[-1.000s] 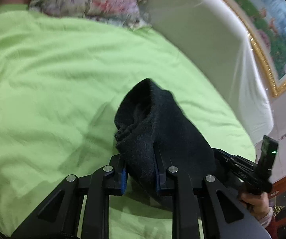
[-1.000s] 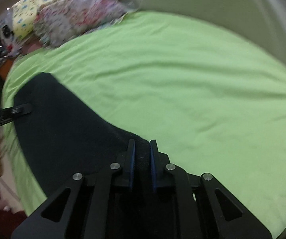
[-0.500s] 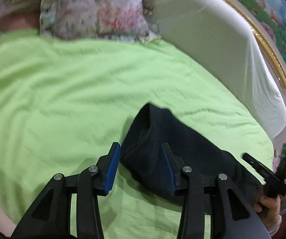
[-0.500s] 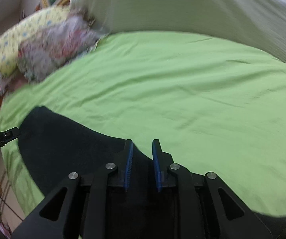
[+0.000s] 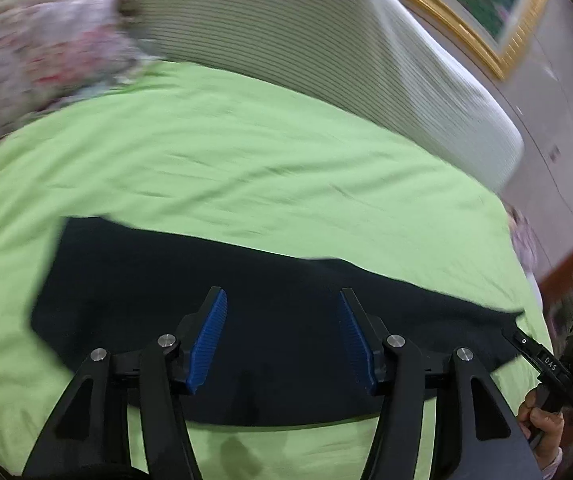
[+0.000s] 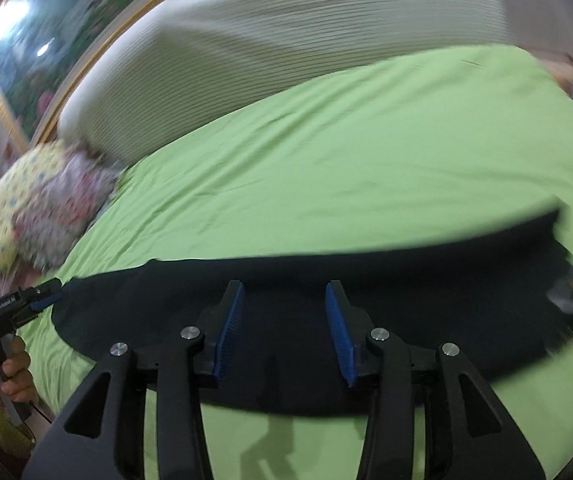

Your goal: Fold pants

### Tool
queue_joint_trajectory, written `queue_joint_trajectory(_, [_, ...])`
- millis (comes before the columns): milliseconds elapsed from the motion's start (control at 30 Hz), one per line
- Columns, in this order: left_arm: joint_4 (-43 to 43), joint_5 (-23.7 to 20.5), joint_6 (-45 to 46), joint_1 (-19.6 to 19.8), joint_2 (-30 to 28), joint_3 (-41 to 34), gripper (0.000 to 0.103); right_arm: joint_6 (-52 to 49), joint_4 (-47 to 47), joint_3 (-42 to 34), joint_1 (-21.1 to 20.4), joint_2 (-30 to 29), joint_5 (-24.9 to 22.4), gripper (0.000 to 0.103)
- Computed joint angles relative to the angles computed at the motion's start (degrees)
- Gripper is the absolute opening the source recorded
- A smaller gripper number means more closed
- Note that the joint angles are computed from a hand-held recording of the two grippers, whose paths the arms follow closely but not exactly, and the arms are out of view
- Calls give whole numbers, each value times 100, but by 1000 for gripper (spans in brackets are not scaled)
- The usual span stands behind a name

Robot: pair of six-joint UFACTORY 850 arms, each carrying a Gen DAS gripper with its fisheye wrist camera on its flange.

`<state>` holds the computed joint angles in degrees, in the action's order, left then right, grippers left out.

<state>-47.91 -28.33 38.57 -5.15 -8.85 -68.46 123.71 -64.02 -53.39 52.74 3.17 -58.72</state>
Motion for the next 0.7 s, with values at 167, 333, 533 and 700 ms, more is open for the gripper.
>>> queue_joint_trajectory(167, [394,-300,59,-672,-405,-488,62,873,203,452,559,408,-919,57])
queue_joint_trajectory(333, [657,-838,129,-1287,-960,-1174,64,1716,286,816,760,729,-1283,60])
queue_joint_trajectory(533, [1068,-1495,102,-1902,-1675,-2179,65,2904,326,1221,785,1075,-1476,61])
queue_joint_trajectory(700, [1422,-1940,65,-2234,-2214,-2909,65,3695,-51,1484,559,1251,-1171,64])
